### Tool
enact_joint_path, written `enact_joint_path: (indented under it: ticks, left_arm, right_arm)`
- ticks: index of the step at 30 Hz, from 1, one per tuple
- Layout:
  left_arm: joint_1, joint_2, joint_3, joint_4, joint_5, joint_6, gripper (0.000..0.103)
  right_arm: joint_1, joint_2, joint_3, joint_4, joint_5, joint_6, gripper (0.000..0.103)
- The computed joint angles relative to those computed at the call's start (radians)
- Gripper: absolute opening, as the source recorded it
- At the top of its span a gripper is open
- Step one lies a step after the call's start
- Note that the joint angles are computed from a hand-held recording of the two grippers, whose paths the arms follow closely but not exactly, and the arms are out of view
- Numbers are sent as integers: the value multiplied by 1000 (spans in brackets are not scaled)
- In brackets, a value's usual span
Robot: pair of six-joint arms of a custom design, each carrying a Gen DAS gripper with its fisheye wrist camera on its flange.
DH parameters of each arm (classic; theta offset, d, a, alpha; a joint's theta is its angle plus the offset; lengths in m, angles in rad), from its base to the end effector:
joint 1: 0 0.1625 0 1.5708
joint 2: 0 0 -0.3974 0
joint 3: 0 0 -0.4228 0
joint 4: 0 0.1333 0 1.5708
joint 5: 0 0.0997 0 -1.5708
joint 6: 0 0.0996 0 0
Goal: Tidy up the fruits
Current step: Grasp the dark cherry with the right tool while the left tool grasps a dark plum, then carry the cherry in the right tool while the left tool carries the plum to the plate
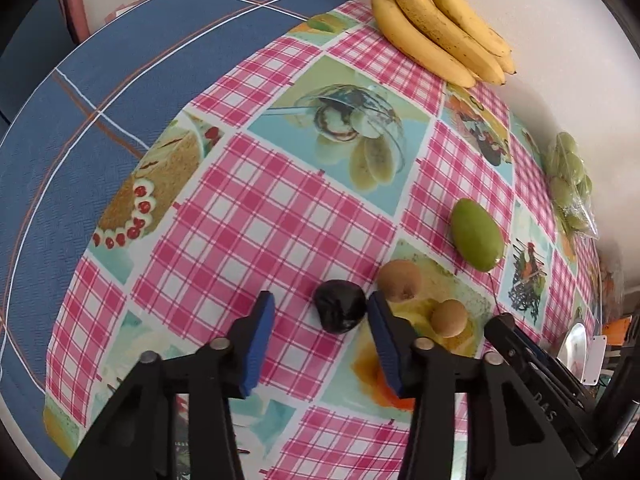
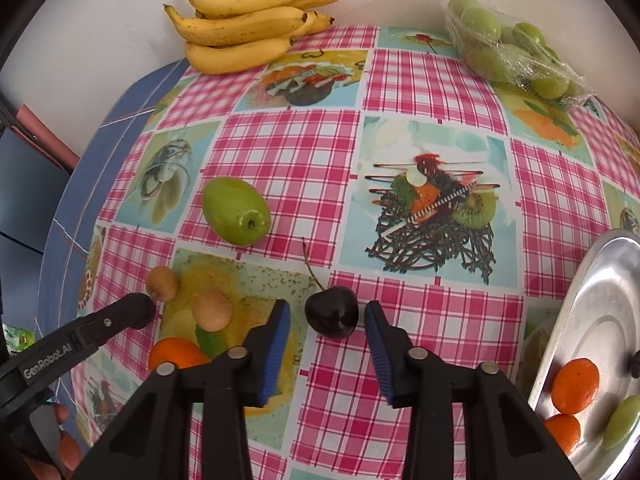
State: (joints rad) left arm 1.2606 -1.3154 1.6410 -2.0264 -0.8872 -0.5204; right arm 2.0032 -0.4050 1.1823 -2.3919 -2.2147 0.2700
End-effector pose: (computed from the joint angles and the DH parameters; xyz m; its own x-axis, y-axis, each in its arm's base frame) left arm 0.0007 -0.6406 0.3481 -0.8127 -0.3318 -0.4789 -0.1169 0.8981 -0.4239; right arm 0.3893 -0.6681 -0.0527 -0.8221 -0.0580 0.5663 -0.2069 0.9573 -0.2022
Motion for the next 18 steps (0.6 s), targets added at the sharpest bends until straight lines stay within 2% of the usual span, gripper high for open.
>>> enact_joint_path:
  ticks: [4, 5, 18]
  left_arm:
    - [0, 2, 1, -19, -16, 18, 35]
    - [0, 1, 3, -26, -21, 26, 29]
    - [-58, -16, 30, -42, 57, 46, 27]
  right_arm:
    - [0, 5, -3, -7, -5, 1, 31]
    - [0, 6, -3, -8, -4, 1, 30]
    - [6, -59, 76, -46, 8, 40, 29]
